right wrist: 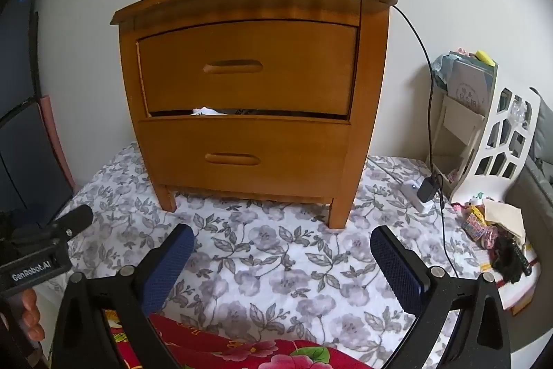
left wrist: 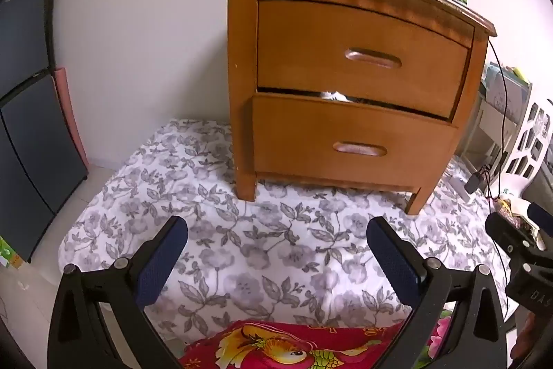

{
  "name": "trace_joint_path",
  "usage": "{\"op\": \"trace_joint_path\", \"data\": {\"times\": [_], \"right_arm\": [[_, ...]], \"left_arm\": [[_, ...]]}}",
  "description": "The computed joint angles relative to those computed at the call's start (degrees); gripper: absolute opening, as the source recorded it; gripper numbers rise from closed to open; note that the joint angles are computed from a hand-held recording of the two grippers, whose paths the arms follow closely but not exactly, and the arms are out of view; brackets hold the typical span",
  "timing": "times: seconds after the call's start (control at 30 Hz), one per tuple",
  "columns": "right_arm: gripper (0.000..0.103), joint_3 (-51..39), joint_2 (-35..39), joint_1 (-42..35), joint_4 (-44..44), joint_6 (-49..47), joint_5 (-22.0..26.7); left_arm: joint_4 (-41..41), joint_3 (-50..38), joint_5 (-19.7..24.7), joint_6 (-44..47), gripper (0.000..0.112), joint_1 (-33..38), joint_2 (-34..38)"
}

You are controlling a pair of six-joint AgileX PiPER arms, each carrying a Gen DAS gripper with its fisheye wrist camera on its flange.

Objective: Take underwear out of drawer

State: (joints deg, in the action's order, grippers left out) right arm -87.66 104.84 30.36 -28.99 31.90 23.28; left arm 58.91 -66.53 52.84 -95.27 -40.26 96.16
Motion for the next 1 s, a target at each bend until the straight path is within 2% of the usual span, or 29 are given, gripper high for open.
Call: {"op": "trace_joint_path", "data": {"times": [0.13,0.3,0.5,0.8,1.0], "right_arm": [[0.103,0.5,-0.3,1.7,-5.7,5.2,1.0],[0.103,-0.2,0.2,0.3,1.2,0.0,1.4],[0.103,-1.4,0.9,0.1,2.8,-1.3,3.1],[0.103,-1.3,0.9,0.0,3.9,-2.2,3.6],[0.103,-0.9,0.8,0.0,4.0,-1.8,3.3]], "left_arm": [[0.1,-1.5,0.1,0.0,0.103,1.3,0.5],[3.2,0.5,2.9,-4.0,0.103,-1.1,-1.5],[3.1,2.3,-0.3,-5.4,0.103,-0.2,-2.8],[5.8,2.6,2.4,-9.4,0.103,-1.2,-2.6],[9.9,5.5,0.4,-13.8,0.103,-1.3,-3.8]]}}
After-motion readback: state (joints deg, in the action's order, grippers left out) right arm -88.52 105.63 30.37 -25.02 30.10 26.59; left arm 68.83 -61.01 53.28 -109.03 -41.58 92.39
